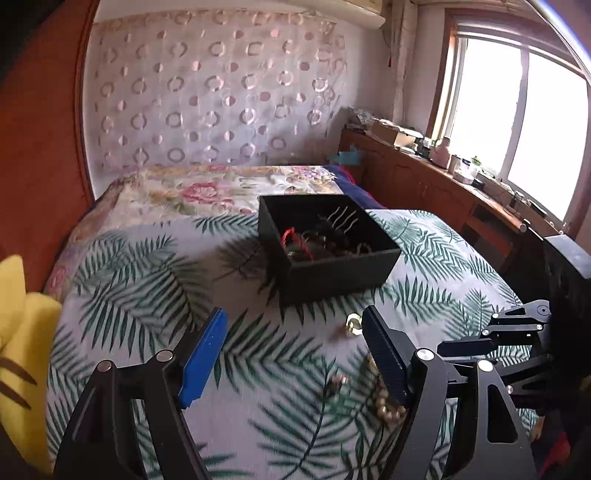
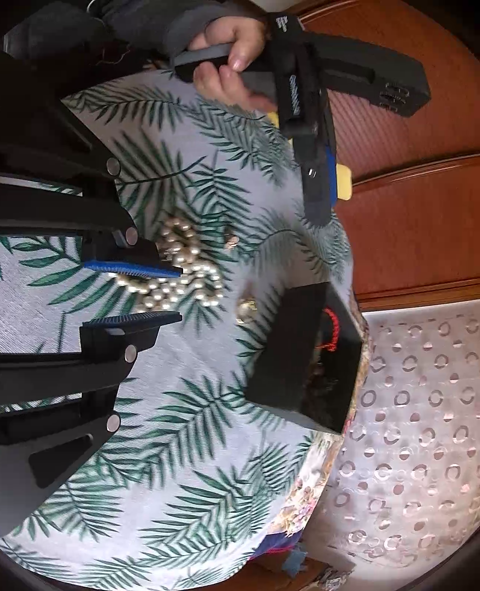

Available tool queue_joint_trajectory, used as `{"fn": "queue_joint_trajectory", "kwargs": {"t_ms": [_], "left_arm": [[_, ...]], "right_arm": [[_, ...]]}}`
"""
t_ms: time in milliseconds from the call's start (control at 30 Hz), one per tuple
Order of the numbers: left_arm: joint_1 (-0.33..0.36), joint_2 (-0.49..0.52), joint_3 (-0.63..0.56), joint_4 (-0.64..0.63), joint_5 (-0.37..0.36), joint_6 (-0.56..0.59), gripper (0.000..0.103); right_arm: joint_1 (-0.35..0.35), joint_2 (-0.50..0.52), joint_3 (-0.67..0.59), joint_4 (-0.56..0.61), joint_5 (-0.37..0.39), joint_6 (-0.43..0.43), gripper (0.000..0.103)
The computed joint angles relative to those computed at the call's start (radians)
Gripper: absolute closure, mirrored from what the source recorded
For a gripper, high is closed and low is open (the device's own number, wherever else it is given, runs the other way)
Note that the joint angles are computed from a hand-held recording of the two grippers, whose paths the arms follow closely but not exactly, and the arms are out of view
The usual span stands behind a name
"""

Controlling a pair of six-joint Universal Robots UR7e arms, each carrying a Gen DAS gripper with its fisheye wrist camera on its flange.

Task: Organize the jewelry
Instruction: 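Move the left tool back over the bed toward the gold ring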

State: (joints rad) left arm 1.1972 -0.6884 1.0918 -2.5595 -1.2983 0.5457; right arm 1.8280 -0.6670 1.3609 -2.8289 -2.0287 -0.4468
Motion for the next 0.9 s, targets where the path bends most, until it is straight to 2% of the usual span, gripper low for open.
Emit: {"fn": "queue_joint_trajectory", "kwargs": {"t_ms": [333,567,733,900], "left_arm": [[0.02,-0.049,0.081,-0.017,0.008,-0.005,0.025],[0.022,-0.059,0.102,-0.029,0.008,-0.004,0.025],[0.019,-0.06,0.11,-0.03,0.009,-0.007,0.025],[0.016,-0.061,0.113,-0.027,0.021,-0.002,0.025]], "right_arm": [[-0.011,0.026,-0.034,0.023,-0.033,0.009,0.083],[-0.011,0.044,-0.086,0.051,-0.005,0.019,0.083],[-0.013,0.078,-0.16,0.1,0.021,0.046,0.083],[-0.012,0.133,-0.253,0.181,-0.021,0.049,0.083]]}}
